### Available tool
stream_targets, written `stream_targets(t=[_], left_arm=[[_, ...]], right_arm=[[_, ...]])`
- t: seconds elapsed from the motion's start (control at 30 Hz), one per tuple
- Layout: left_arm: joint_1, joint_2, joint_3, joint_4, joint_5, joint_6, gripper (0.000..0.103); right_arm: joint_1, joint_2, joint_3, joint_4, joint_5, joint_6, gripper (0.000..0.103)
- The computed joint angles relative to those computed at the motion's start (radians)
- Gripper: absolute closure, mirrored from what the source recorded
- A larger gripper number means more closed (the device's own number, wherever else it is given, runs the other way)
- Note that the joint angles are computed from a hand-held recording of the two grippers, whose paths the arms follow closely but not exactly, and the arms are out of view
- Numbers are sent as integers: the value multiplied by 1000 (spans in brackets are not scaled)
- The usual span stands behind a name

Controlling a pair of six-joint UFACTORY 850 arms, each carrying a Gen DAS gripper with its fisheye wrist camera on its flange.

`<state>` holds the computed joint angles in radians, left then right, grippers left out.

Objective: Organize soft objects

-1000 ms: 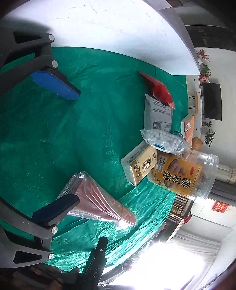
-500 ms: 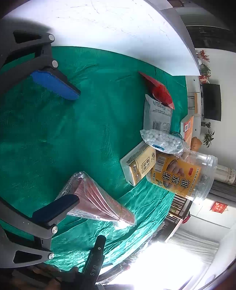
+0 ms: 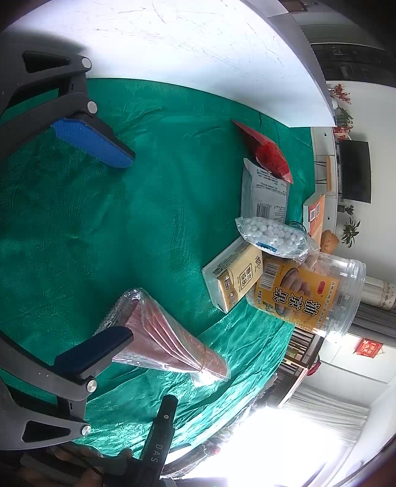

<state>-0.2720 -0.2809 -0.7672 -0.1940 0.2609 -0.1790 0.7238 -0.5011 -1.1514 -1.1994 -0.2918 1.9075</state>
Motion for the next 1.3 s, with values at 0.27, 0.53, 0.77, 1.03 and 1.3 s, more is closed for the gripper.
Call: stream_targets(t=[0.27, 0.53, 0.77, 1.03, 1.3], left_arm=[[0, 0, 0, -1, 0, 1, 0], [0, -1, 0, -2, 0, 2, 0], [-1, 0, 0, -3, 0, 2, 0], [-1, 0, 0, -3, -1, 3, 0], [-1, 0, 0, -5, -2, 5, 0]], right_arm=[[0, -2, -2, 5, -1, -6, 16], [1, -4, -5, 10, -2, -12, 16], [1, -5, -7, 16, -4, -20, 16], [1, -5, -7, 23, -6, -28, 16], [1, -7, -10, 31, -7, -38, 16]])
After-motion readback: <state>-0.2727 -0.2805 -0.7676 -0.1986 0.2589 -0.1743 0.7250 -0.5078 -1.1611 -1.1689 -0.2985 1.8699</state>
